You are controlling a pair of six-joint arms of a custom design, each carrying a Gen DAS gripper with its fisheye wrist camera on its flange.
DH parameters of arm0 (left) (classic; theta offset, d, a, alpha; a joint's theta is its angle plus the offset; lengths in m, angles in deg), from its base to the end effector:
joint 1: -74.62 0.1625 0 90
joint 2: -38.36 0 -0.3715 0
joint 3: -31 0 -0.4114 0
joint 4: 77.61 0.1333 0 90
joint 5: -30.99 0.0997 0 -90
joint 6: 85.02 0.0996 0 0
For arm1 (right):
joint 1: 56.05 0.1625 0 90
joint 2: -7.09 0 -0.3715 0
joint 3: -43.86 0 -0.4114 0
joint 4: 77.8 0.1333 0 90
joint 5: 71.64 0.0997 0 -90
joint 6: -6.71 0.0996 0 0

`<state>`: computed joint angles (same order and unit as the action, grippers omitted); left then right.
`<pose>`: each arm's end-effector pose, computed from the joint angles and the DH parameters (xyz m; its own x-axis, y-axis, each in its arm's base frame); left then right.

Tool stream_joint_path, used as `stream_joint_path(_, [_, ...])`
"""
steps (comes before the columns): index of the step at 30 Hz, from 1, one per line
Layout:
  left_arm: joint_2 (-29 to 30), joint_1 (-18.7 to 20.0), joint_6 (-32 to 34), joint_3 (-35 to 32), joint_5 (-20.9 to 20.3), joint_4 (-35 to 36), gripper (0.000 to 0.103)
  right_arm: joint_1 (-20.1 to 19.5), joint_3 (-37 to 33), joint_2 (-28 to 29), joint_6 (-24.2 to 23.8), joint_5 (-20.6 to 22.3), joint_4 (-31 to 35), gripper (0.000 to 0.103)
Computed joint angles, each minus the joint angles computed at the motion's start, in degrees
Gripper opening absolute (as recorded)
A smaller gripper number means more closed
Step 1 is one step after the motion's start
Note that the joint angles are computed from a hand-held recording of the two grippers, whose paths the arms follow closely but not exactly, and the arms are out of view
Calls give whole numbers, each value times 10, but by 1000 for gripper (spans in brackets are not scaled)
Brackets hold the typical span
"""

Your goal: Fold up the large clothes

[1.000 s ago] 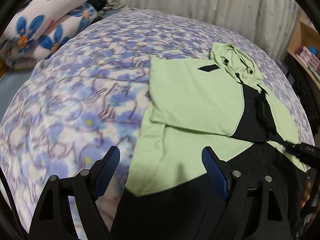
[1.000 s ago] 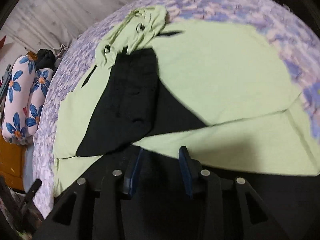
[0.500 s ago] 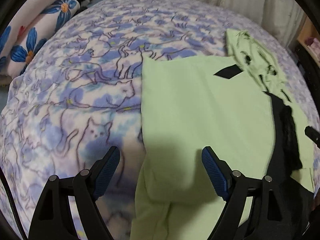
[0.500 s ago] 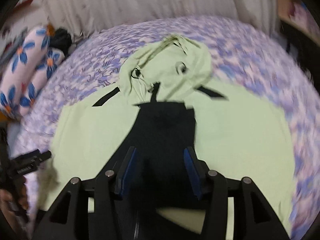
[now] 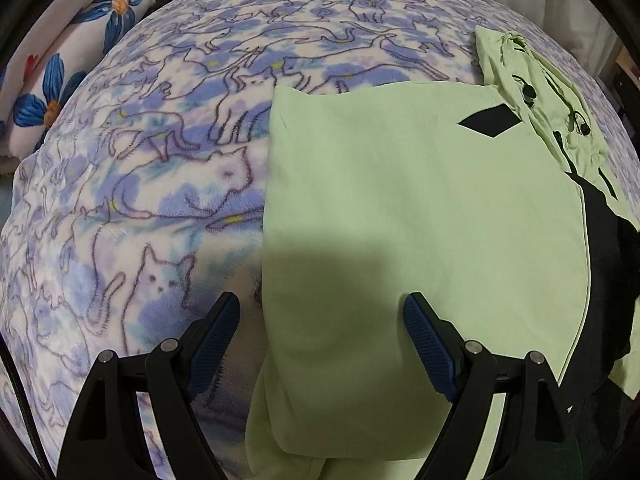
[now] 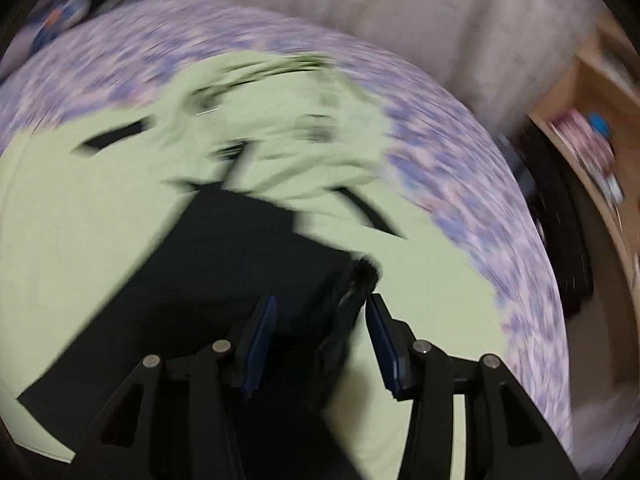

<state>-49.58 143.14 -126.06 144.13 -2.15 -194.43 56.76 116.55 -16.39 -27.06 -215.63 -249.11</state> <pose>0.0234 -0.5324 0.3071 -0.6306 -0.4765 -0.6126 -0.0637 0.8185 -0.5710 0.3297 -0.6479 0.0024 -0.4065 -0.2941 0.8650 -0.6669 0.7427 -0.0608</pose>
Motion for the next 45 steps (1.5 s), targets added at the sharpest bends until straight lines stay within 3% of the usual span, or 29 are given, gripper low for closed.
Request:
stream_joint_path(3, [-4, 5, 18, 2, -11, -17, 83, -33, 31, -64, 85, 49, 76, 47])
stream_joint_path(7, [-5, 16, 41, 0, -39, -46, 83, -90, 50, -149, 220, 225, 255, 47])
stream_joint_path(9, [-5, 23, 57, -1, -54, -67, 83, -116, 47, -164, 257, 301, 298, 48])
stream_joint_path(13, [1, 40, 79, -10, -78, -101, 83, -136, 46, -162, 296, 367, 318, 49])
stream_joint_path(16, [7, 43, 84, -16, -78, -112, 81, -135, 49, -156, 295, 376, 304, 49])
stream_joint_path(18, [11, 39, 105, -14, -72, -126, 61, -129, 47, -150, 285, 362, 301, 49])
stream_joint_path(19, [14, 35, 111, -15, -64, -125, 44, -126, 46, -148, 276, 358, 300, 48])
stream_joint_path(21, [22, 23, 109, -18, -33, -113, 22, -127, 43, -148, 258, 366, 317, 14])
stream_joint_path(22, [22, 19, 108, -16, -22, -111, 12, -126, 45, -149, 252, 367, 312, 14])
stream_joint_path(25, [14, 10, 108, -7, -12, -130, 7, -124, 61, -160, 214, 385, 280, 9])
stream_joint_path(29, [-5, -5, 135, 21, 2, -211, 6, -136, 87, -180, 167, 503, 207, 9])
stream_joint_path(30, [-7, -7, 147, 29, 11, -235, 6, -138, 87, -178, 160, 513, 188, 9])
stream_joint_path(31, [-4, -7, 154, 32, 15, -246, 6, -139, 84, -172, 157, 504, 176, 10])
stream_joint_path(34, [12, 6, 144, 22, 9, -236, 9, -140, 45, -136, 187, 411, 209, 17])
stream_joint_path(35, [17, 11, 132, 18, 9, -222, 16, -146, 36, -129, 209, 391, 235, 27])
stream_joint_path(36, [18, 14, 120, 17, 10, -209, 22, -150, 41, -135, 222, 395, 241, 28])
stream_joint_path(37, [16, 16, 100, 15, 14, -187, 34, -154, 53, -145, 231, 409, 230, 30])
stream_joint_path(38, [12, 16, 88, 15, 18, -175, 46, -153, 63, -153, 241, 406, 221, 38])
stream_joint_path(40, [2, 13, 63, 12, 25, -143, 60, -146, 86, -168, 246, 389, 191, 47])
stream_joint_path(45, [-22, -27, 70, 41, 73, -183, 61, -106, 131, -191, 180, 353, 109, 47])
